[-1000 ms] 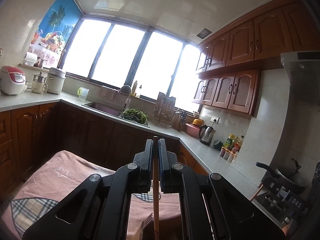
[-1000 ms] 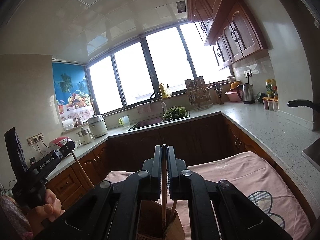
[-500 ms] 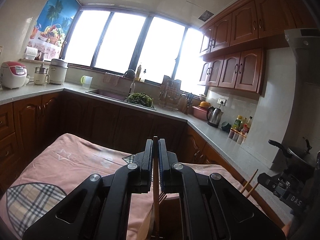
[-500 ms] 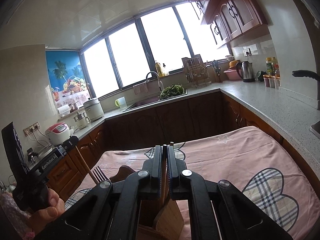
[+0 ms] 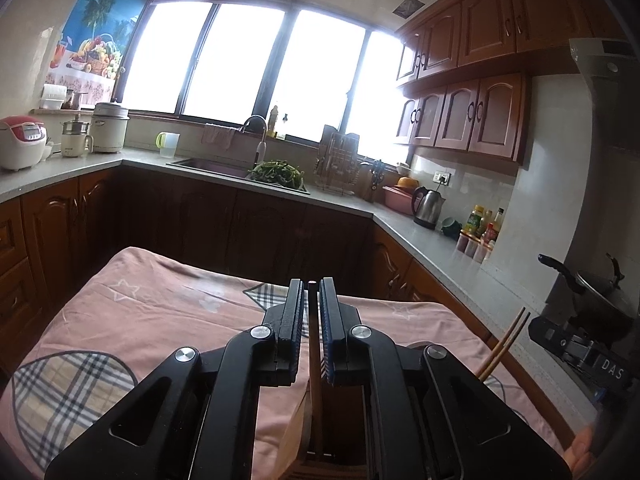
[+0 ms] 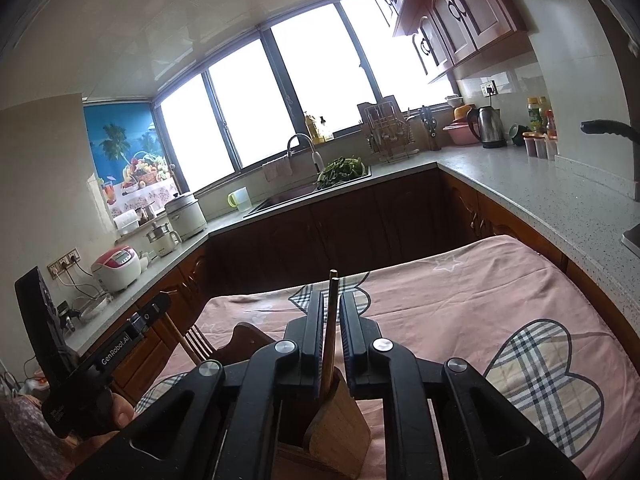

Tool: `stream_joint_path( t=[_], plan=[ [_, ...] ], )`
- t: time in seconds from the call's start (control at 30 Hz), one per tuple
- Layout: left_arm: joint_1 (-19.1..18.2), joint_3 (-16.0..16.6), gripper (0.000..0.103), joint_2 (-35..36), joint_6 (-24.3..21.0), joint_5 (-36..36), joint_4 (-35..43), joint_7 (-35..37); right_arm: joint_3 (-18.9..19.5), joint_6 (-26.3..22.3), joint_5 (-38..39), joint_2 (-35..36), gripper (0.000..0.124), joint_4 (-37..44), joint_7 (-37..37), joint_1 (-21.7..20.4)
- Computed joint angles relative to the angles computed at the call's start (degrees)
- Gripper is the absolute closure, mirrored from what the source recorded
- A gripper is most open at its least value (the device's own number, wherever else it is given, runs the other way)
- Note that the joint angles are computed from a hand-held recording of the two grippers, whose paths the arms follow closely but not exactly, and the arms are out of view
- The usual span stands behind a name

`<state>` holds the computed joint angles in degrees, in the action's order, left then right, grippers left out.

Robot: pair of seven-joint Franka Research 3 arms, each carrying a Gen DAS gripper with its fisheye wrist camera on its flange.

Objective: Organize utensils
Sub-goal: 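Open both grippers to drop the chopsticks into the holder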

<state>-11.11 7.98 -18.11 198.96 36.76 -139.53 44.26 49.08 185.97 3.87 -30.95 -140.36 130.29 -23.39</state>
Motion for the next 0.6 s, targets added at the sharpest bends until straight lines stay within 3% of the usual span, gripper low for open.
stream_joint_path(
  t=[0.07, 0.1, 0.17, 0.23, 0.3, 0.33, 0.37, 0.4, 0.5, 0.6],
  plan=[
    [-0.79, 0.84, 0.072, -0.55, -0.44, 0.66, -0.21, -0.48, -0.92, 0.42, 0.4, -0.47, 0.092, -0.53, 0.21, 0.86],
    [0.03, 0.01, 0.065, -1.04, -0.46, 0.03, -0.67, -0.18, -1.59, 1.09, 0.7, -0.62, 0.076, -0.97, 0.19, 1.62],
    [0.71, -0.45, 0.053, -2.23, 0.11, -0.73, -1.99, 0.26, -2.31, 1.58, 1.51, -1.56, 0.065, -1.71, -0.05, 2.52],
    [-2.15, 2.52, 0.042, -3.72, -1.09, 0.75, -2.76, -0.45, -3.49, 1.53, 2.18, -2.16, 0.053, -2.36, -0.59, 3.95],
    [-4.37, 4.72, 0.023, -5.73, -3.01, 0.95, -3.99, -0.4, -4.99, 1.29, 3.02, -2.61, 0.037, -3.21, -0.96, 5.91],
    [-5.31, 5.61, 0.006, -6.88, -4.18, 0.55, -4.72, -0.01, -5.74, 1.28, 3.4, -2.84, 0.029, -3.75, -1.08, 6.9],
    [-5.77, 6.12, 0.0, -8.1, -5.16, -0.03, -5.63, 0.42, -6.59, 1.5, 3.72, -3.13, 0.027, -4.43, -1.3, 8.07],
    [-6.35, 6.73, 0.0, -9.44, -6.21, -0.59, -6.62, 0.86, -7.24, 1.49, 4.08, -3.76, 0.025, -5.18, -1.5, 9.03],
    [-13.92, 13.39, 0.0, -14.6, -12.37, -1.42, -9.23, 4.11, -9.2, -0.42, 4.8, -5.95, 0.021, -7.05, -1.78, 12.06],
    [-16.61, 15.7, 0.0, -19.87, -16.91, -3.4, -12.62, 7.08, -12.23, -1.94, 4.96, -7.68, 0.021, -9.32, -2.03, 16.49]
  ],
)
